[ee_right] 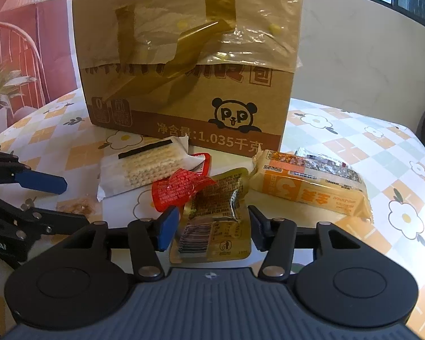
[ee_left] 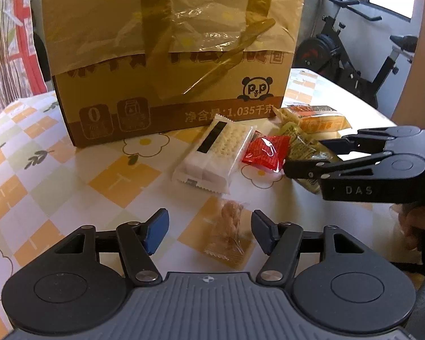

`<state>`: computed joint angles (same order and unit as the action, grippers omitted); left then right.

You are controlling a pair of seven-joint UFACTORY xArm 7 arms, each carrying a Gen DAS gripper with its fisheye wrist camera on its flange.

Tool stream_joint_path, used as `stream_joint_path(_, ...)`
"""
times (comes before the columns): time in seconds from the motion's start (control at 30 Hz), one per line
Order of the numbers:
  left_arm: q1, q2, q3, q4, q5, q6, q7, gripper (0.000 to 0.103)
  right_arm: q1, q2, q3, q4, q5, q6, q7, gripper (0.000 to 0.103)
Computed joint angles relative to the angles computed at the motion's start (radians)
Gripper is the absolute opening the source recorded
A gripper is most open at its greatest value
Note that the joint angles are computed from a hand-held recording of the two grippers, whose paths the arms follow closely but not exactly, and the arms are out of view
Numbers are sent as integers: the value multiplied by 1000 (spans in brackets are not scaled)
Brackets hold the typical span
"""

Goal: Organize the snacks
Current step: 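Grasp the small brown nut packet with the left tool while the right tool grasps a gold packet, then carry both packets over the box and open both tools to release them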

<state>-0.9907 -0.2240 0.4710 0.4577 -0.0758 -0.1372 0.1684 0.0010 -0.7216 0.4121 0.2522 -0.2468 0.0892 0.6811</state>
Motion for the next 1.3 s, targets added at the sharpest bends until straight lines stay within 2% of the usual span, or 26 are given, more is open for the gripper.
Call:
stream_joint_path(0.03,60,5,-60,-1,2,-4,-3,55,4,-1,-4,-2,2,-2,1,54)
stream_joint_path(0.07,114,13,-113,-2,9,-12,-7,44,9,-3,-11,-5,4,-6,-1,54)
stream_joint_path(0.1,131,16,-124,-2,22,-15,-13,33,13,-5,-15,-8,6,-12,-2,48)
stream_joint_path(0.13,106,10,-94,-2,30,-12,-17,28,14,-9,-16,-13,8,-20,-2,36)
stream_joint_path(0.17,59,4,-40,2,36,-5,-19,22,11,-19,-14,-22,11,-33,3,34)
stream_joint_path(0.23,-3,-11,28,2,31,5,-6,21,14,-32,-17,-35,21,-51,6,22)
stream_joint_path(0.37,-94,-33,113,2,-12,15,35,20,47,-56,-54,-58,47,-74,-8,17)
stream_joint_path(0.47,-92,-41,103,-4,-35,3,54,19,81,-88,-79,-69,73,-47,-16,15)
stream_joint_path(0.57,-118,-56,129,-9,-33,-8,55,19,97,-149,-85,-91,99,-17,6,12)
stream_joint_path(0.7,-99,-71,115,-14,-19,-16,36,19,95,-224,-86,-96,101,28,20,7)
stream_joint_path(0.83,-59,-98,91,-19,0,-26,11,19,82,-262,-89,-79,93,43,19,7)
stream_joint_path(1.0,51,-134,2,-15,29,-38,-29,19,65,-280,-89,-42,88,32,15,7)
stream_joint_path(1.13,58,-176,15,24,57,-45,-43,19,46,-274,-98,14,77,-1,-21,7)
stream_joint_path(1.3,27,-188,62,128,80,-53,-20,19,12,-194,-139,132,75,-80,-108,7)
